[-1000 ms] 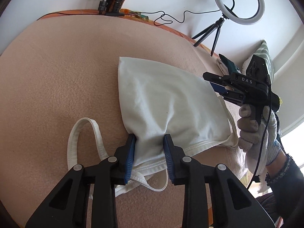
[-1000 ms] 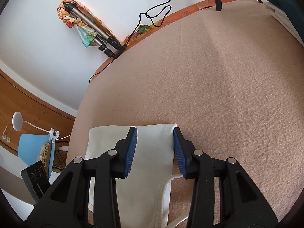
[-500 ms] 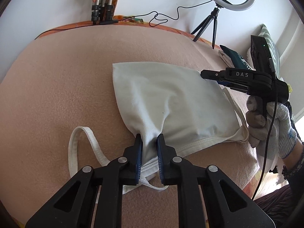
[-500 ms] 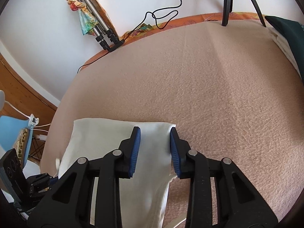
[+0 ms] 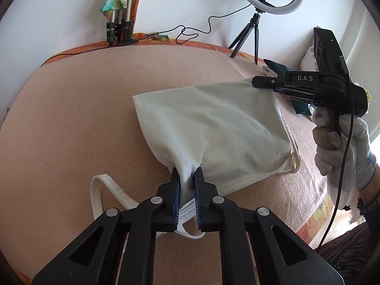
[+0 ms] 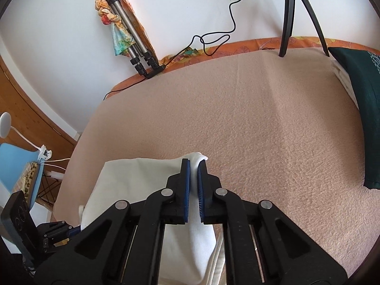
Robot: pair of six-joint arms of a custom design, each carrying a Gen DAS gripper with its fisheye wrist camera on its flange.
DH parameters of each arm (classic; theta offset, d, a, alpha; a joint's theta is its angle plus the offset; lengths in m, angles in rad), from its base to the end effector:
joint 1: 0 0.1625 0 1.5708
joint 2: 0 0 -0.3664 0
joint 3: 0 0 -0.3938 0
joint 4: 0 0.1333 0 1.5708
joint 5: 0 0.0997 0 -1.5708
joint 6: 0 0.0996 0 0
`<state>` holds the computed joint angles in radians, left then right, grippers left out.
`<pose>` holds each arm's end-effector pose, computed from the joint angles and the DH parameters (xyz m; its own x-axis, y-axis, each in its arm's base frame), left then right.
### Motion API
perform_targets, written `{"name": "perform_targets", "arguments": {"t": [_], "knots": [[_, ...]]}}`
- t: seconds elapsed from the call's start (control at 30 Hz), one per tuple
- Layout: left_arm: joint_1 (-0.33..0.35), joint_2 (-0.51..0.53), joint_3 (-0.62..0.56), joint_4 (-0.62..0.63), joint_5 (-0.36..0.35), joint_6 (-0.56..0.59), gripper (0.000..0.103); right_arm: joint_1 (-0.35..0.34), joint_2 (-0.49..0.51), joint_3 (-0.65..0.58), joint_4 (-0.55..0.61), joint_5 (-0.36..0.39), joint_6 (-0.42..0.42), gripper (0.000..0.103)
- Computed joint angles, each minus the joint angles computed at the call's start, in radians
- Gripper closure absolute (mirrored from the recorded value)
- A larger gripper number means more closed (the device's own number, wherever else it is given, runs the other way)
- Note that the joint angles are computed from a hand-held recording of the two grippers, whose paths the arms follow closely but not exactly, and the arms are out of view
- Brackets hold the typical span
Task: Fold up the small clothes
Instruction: 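Lift the folded camisole with the left tool and carry it onto the dark green garment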
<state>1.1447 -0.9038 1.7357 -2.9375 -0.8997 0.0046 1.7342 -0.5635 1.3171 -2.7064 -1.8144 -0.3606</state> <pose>-0.0774 -0.6429 0.1430 -0.8425 0.0387 -0.5374 0.3595 0.7833 -0.5072 0.2258 -0.6980 0.0362 -0.8564 -0.3877 0.3410 -0.4843 0.8323 -0.2698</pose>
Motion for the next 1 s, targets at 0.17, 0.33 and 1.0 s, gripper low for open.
{"name": "perform_targets", "arguments": {"t": [0.17, 0.33, 1.0], "knots": [[-0.021, 0.006, -0.006, -0.019, -0.013, 0.026, 0.094, 0.012, -0.049, 0.041, -0.02, -0.001, -0.014, 0.097], [-0.041, 0.04, -0.03, -0.047, -0.038, 0.067, 0.094, 0.016, -0.112, 0.087, -0.052, -0.014, -0.026, 0.097], [-0.141, 0.365, -0.456, 0.042, -0.201, 0.196, 0.094, -0.017, -0.389, 0.161, -0.153, -0.089, -0.102, 0.097]]}}
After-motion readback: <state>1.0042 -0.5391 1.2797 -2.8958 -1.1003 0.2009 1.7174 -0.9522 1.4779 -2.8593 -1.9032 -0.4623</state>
